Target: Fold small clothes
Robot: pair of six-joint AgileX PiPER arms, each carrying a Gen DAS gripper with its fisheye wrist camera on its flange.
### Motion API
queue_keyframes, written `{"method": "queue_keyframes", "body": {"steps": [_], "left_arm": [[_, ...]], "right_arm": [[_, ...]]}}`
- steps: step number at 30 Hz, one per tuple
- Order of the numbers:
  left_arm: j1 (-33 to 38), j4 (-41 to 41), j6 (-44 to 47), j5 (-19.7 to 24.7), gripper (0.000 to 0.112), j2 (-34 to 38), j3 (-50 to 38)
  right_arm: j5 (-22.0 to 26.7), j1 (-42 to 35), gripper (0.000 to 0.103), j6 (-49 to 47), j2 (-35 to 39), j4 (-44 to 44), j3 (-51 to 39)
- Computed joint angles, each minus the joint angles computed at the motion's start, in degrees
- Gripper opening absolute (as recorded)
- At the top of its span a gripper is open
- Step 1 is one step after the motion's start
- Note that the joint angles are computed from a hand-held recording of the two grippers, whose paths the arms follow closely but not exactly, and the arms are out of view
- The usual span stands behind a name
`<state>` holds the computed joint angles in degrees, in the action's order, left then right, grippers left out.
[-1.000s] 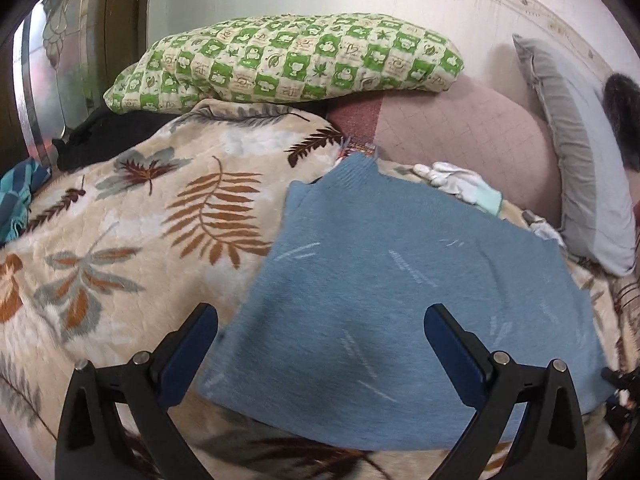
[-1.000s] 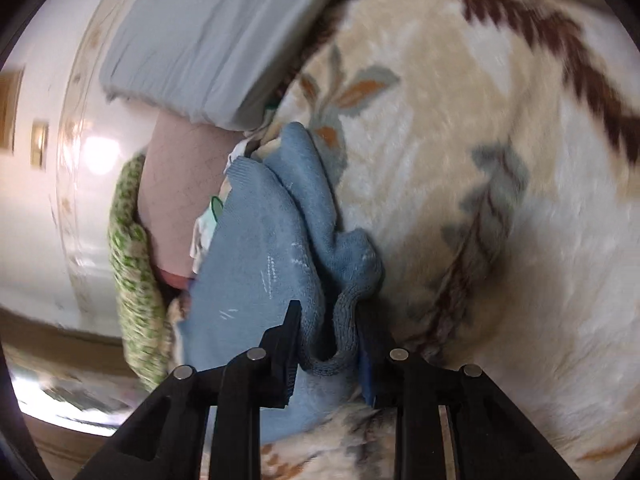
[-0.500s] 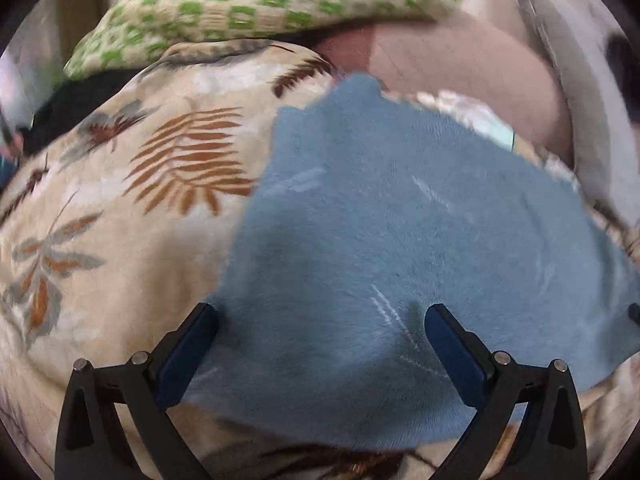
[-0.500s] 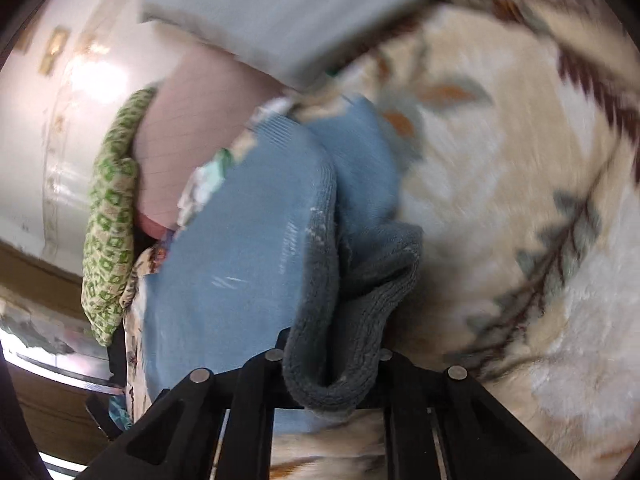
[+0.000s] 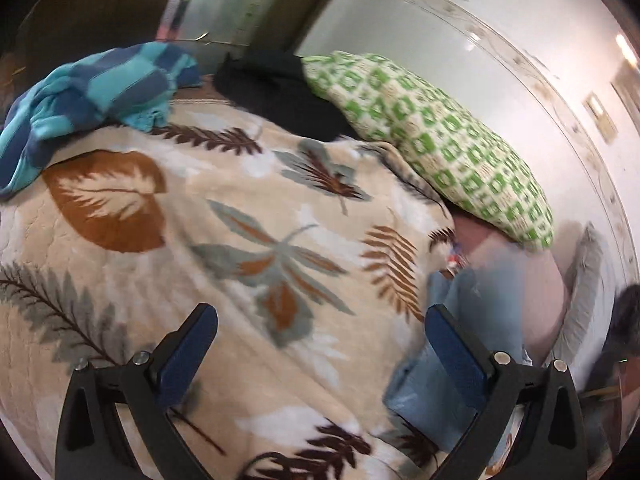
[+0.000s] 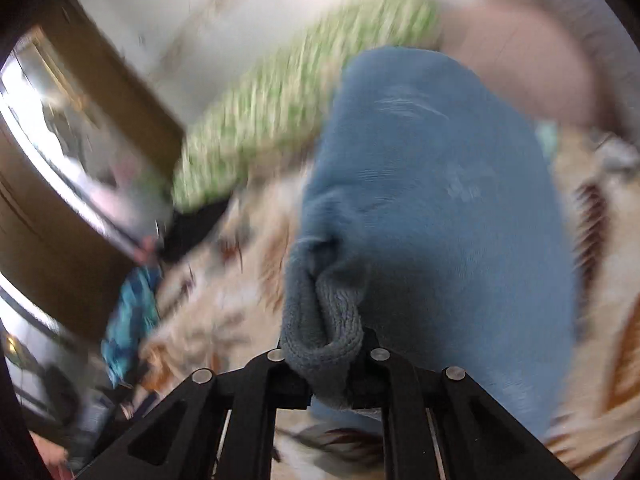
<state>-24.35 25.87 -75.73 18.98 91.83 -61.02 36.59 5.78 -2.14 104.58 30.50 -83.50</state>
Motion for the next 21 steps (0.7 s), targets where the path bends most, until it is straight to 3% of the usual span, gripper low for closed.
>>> {"method": "queue_keyframes", "body": {"steps": [2,3,4,5,6,7,9,12,14,16,19,21], "left_arm": [[0.5,0.2,-0.1,-0.1,0.103,0.3,0.1],[0.4,1.5,-0.7,-0.2,0.103,0.4,0.1],[0.1,3.5,-2.1,0.1,0.103,0.5,-0.1],[0.2,4.3,-2.6,-0.4,0.103,0.6,-0.3],[0.2,4.5,-2.9,-1.5,0.103,0.6,-0.2],[0.0,5.0,-3.2,-2.6,0.103,0.1,0.3],[-0.9,4.5,-1.3,-3.6,0.103,0.3,-0.1],[-3.1,10.1,-5.2,-3.3,0.103,0.4,-0.9],[-4.4,17.1,-12.2,-4.8,0.103,0.3,-0.5],[-6.5,20.3,-14.9,-3.8,0.103,0.7,-2.5],[-10.3,10.2,-2.7,-2.8,0.103,4.0,-9.7],[-13.3,8.3,3.1,-0.6,0.103,8.6,-17.0]], "right_arm": [[1.3,3.7,0.020,5.8,8.6,-3.5,-3.1],[-1.5,5.1,0.021,7.6,9.5,-5.0,-1.5],[-5.5,6.2,0.030,7.0,8.0,-4.9,0.9],[-7.2,6.1,0.042,4.1,6.6,-2.4,2.6],[-6.6,5.9,0.073,-0.7,5.8,2.3,3.2],[-3.7,5.3,0.080,-3.5,5.2,4.7,2.6],[-2.4,3.8,0.080,-7.2,2.7,6.8,3.2],[-5.2,-0.8,0.082,-22.4,-5.6,22.6,12.2],[-2.4,-6.3,0.084,-31.0,-7.4,32.2,15.6],[-1.9,-10.2,0.089,-30.4,-6.1,33.9,18.1],[8.6,-17.9,0.088,-32.1,2.7,40.2,18.7],[11.2,-19.6,0.089,-36.6,1.6,44.5,19.6]]}}
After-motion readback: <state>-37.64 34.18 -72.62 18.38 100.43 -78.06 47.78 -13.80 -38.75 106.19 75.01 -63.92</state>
